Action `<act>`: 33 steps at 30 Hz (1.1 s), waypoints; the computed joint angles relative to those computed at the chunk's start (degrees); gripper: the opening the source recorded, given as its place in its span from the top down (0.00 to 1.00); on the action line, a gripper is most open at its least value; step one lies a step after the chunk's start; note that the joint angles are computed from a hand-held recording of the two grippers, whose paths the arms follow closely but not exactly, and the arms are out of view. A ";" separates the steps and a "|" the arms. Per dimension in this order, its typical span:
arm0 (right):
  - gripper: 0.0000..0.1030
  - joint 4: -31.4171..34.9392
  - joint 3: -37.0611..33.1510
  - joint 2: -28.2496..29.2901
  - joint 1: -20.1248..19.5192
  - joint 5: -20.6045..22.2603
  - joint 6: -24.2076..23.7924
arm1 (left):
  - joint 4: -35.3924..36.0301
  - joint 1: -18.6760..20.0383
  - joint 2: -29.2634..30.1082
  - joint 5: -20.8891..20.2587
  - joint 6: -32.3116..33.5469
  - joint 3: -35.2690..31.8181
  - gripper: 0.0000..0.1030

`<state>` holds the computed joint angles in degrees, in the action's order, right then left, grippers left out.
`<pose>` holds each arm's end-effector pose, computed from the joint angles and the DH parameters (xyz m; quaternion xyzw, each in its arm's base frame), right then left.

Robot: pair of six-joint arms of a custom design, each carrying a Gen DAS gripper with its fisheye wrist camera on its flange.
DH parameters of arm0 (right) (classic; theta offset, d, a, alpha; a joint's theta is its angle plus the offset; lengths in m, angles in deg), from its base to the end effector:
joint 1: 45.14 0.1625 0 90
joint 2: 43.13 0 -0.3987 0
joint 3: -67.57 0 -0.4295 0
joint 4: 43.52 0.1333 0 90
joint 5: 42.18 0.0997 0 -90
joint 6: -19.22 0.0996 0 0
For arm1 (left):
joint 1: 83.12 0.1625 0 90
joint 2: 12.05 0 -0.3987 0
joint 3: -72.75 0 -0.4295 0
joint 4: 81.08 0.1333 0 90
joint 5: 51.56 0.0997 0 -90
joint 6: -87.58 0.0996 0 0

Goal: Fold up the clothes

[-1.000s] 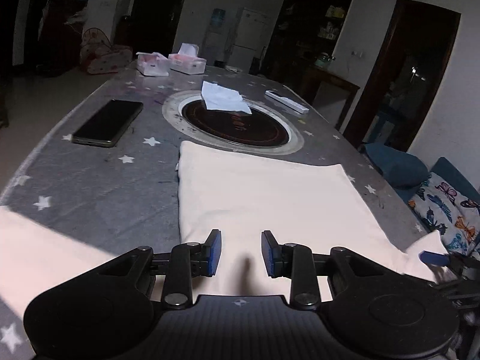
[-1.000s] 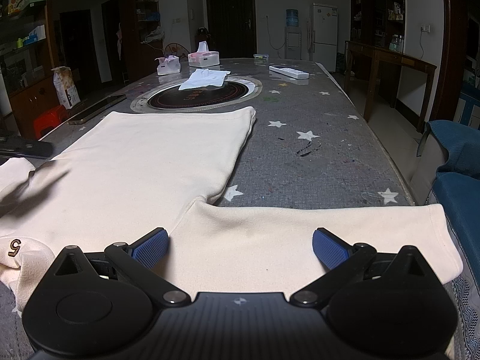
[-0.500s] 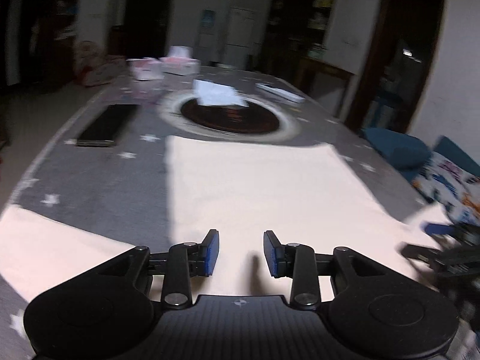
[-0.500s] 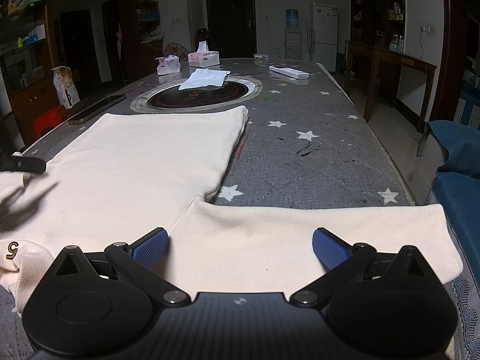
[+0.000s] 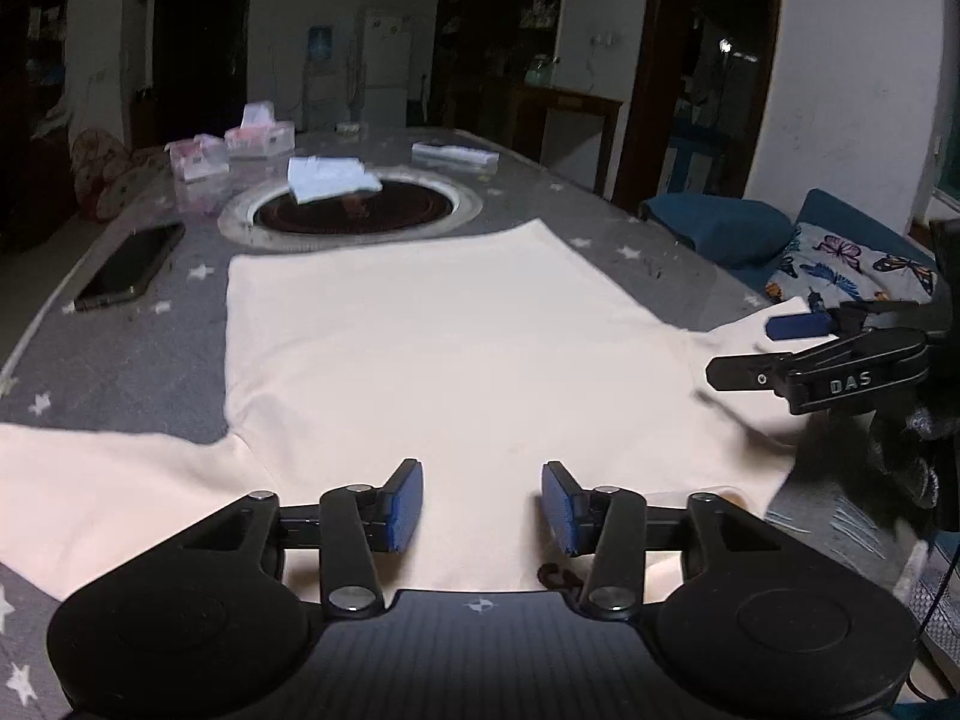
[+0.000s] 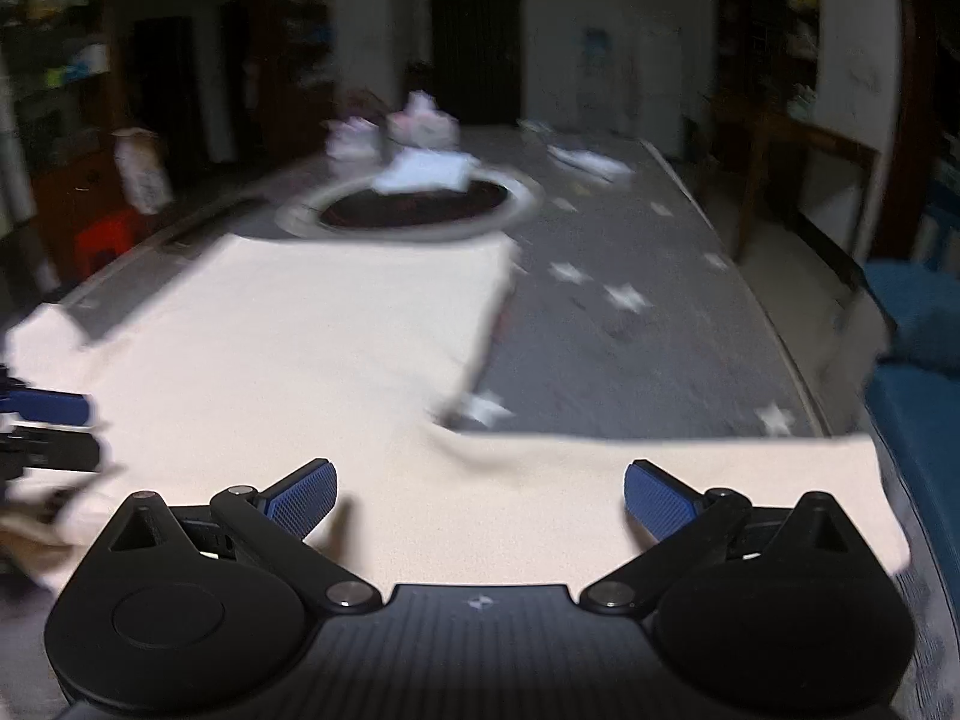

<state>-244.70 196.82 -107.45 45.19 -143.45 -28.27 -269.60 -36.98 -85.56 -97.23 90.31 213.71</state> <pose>0.1167 -0.4936 0.1373 0.3357 -0.8523 0.3221 0.2391 -0.1309 -0.4290 0.1386 0.2601 0.8595 -0.3599 0.2532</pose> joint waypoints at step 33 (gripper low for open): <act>0.00 -6.19 3.63 -3.22 -2.13 -4.61 0.33 | 0.62 -1.31 9.88 -4.45 2.21 -6.57 0.47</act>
